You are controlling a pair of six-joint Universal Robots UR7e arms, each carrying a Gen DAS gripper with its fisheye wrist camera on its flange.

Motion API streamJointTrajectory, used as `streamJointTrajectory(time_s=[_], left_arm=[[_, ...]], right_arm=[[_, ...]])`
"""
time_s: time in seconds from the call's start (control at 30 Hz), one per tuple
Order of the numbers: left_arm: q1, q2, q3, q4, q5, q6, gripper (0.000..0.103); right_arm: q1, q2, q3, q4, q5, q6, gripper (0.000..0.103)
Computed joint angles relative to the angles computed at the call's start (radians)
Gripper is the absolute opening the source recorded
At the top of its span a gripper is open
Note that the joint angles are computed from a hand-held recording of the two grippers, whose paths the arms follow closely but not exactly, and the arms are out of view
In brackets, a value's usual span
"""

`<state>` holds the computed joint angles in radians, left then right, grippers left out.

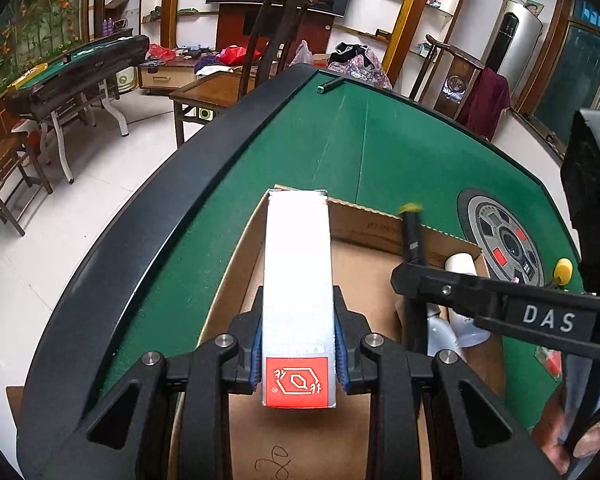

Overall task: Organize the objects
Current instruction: 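Lower the carton and marker into the cardboard box and open both grippers, then withdraw both grippers from the box toward the remaining items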

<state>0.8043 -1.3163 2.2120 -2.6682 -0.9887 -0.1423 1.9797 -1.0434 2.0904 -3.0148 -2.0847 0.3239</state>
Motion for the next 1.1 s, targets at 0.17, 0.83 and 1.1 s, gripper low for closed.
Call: streamJointTrajectory(time_s=[0.17,0.83,1.1], left_arm=[[0.014,0.009,-0.006,0.009,0.000,-0.005,0.026],[-0.166,-0.088,0.111,-0.017,0.166,-0.008,0.082],[-0.275,-0.190,0.159,0.065,0.173,-0.083,0.086]], right_arm=[[-0.004,0.008,-0.007,0.010,-0.004,0.003,0.017],[0.069,-0.064,0.097,-0.099,-0.133,0.013,0.072],[0.156,-0.121,0.178,-0.161,-0.249,-0.006,0.082]])
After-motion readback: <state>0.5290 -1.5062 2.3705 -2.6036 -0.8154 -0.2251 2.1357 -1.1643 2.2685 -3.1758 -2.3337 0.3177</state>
